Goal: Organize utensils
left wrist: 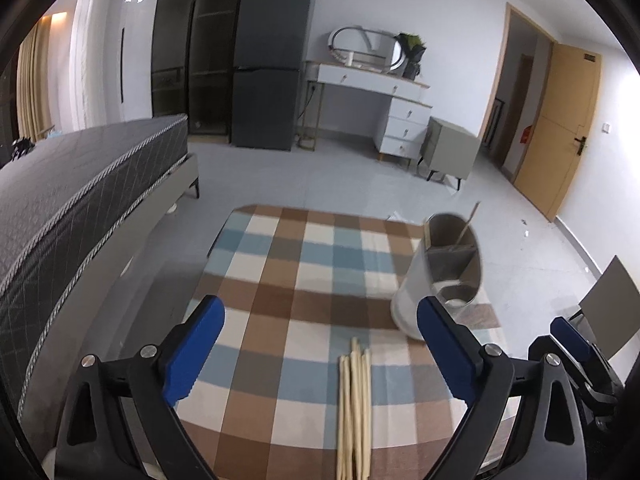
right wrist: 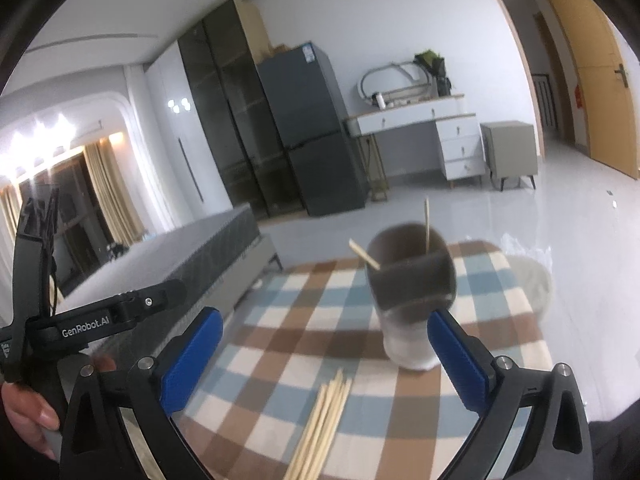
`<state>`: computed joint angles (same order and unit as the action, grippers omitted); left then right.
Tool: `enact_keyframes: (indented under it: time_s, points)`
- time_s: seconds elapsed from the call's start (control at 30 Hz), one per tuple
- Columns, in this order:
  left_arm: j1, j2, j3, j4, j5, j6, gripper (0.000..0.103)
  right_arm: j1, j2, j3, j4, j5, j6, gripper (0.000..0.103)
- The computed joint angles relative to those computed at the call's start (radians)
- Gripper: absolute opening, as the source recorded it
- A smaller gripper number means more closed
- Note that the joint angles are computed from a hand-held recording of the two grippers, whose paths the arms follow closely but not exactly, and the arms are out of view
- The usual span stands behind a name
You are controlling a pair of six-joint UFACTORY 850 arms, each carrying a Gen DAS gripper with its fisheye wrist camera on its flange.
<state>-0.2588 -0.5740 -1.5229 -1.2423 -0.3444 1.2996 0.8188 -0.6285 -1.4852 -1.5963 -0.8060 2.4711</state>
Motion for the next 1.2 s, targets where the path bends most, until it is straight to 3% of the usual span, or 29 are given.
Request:
enact_keyframes:
  time_s: [0.13, 0.37, 0.47, 0.57, 0.7, 0.77, 0.83, 0.97, 1.2]
  points:
    - [0.006, -0.034, -0.001, 0.084, -0.008, -0.09, 0.094, -0.016, -0.04, -0.045, 0.111, 0.066, -0.11, 0.103]
    - [0.019, -0.106, -0.053, 0.379, -0.042, -0.392, 0.094, -0.066, -0.126, -0.136, 0.369, 0.217, -0.349, 0.102]
    - [0.019, -0.141, -0.092, 0.552, -0.041, -0.583, 0.094, -0.093, -0.17, -0.186, 0.517, 0.272, -0.491, 0.096]
    - [0.029, -0.177, -0.137, 0.631, -0.102, -0.699, 0.094, -0.119, -0.227, -0.261, 0.718, 0.289, -0.707, 0.082]
    - [0.037, -0.206, -0.182, 0.729, -0.162, -0.831, 0.094, -0.147, -0.307, -0.372, 0.936, 0.265, -0.95, 0.067]
    - [0.041, -0.218, -0.199, 0.743, -0.187, -0.849, 0.094, -0.161, -0.354, -0.443, 1.036, 0.23, -1.071, 0.055]
    - [0.041, -0.229, -0.218, 0.777, -0.206, -0.883, 0.094, -0.174, -0.408, -0.527, 1.118, 0.178, -1.176, 0.05]
    - [0.049, -0.256, -0.259, 0.811, -0.251, -0.935, 0.094, -0.195, -0.501, -0.678, 1.212, 0.068, -1.295, 0.03]
    - [0.063, -0.275, -0.293, 0.8, -0.312, -0.951, 0.094, -0.213, -0.602, -0.855, 1.294, -0.038, -1.376, 0.024]
